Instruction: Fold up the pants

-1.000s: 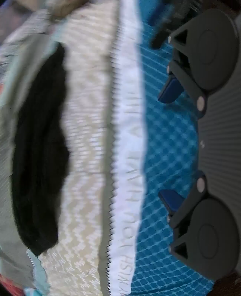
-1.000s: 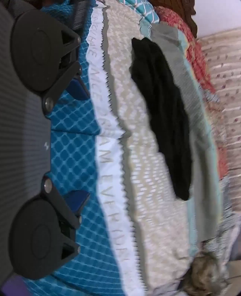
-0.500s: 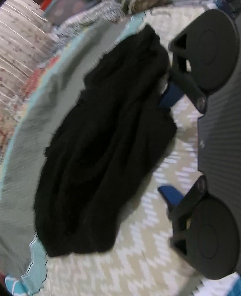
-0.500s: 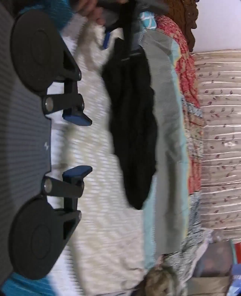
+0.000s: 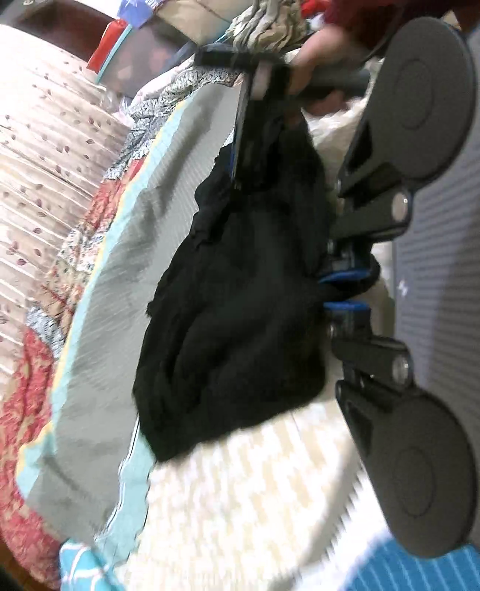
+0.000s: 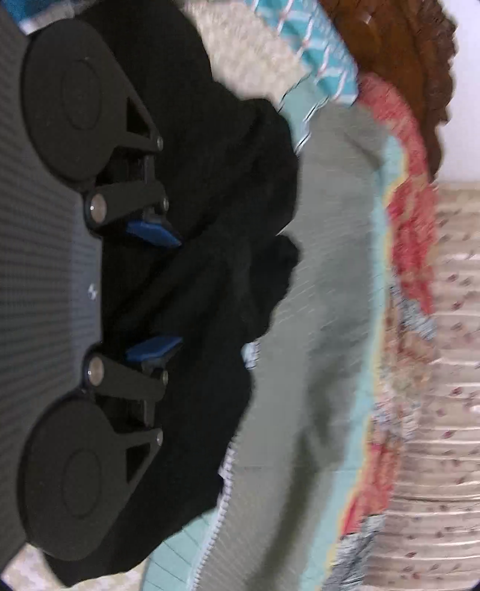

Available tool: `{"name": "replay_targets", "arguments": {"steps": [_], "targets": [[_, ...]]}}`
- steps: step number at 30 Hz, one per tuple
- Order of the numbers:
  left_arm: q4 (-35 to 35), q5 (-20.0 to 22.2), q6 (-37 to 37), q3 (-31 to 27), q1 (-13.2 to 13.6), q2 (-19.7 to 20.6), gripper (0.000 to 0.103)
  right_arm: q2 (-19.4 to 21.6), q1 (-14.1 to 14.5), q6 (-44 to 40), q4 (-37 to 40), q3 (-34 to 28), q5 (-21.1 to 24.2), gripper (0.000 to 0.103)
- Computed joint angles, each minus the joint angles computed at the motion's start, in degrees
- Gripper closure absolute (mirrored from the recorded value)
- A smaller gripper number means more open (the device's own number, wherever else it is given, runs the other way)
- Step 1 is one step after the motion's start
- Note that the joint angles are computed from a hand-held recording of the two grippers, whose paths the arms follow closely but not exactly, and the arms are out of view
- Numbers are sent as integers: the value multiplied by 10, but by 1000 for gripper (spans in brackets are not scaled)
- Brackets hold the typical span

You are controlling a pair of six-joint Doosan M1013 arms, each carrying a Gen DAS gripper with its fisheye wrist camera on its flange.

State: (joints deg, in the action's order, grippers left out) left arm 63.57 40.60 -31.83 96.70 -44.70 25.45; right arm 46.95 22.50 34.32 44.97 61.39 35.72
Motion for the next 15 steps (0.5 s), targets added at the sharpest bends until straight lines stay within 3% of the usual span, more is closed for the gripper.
{"name": "replay_targets", "arguments": {"steps": [1,3,4,5,7,11,14,15], "targets": [[-10,8,5,9,-3,-10,94,6,1,40,-27,-10,7,53],[-9,21,-16,33,-15,-30,99,15,-5,79,-14,-28,38,85],[-17,40,-19,34,-21,-36,101,13,-8,96,-10,-30,42,93],[-30,71,-18,32,-27,-40,101,7,-7,115,-16,-28,34,94],[-34,90,-28,30,-25,-46,101,-11,-21,124,15,-11,19,95],[-34,77,-83,41,-16,-56,101,-51,-65,102,133,27,3,95],[-60,49,-56,20,-6,-38,92,-92,-79,94,136,75,-124,95],[-73,37,-42,8,-2,-28,70,-103,-86,107,139,91,-172,95]]}}
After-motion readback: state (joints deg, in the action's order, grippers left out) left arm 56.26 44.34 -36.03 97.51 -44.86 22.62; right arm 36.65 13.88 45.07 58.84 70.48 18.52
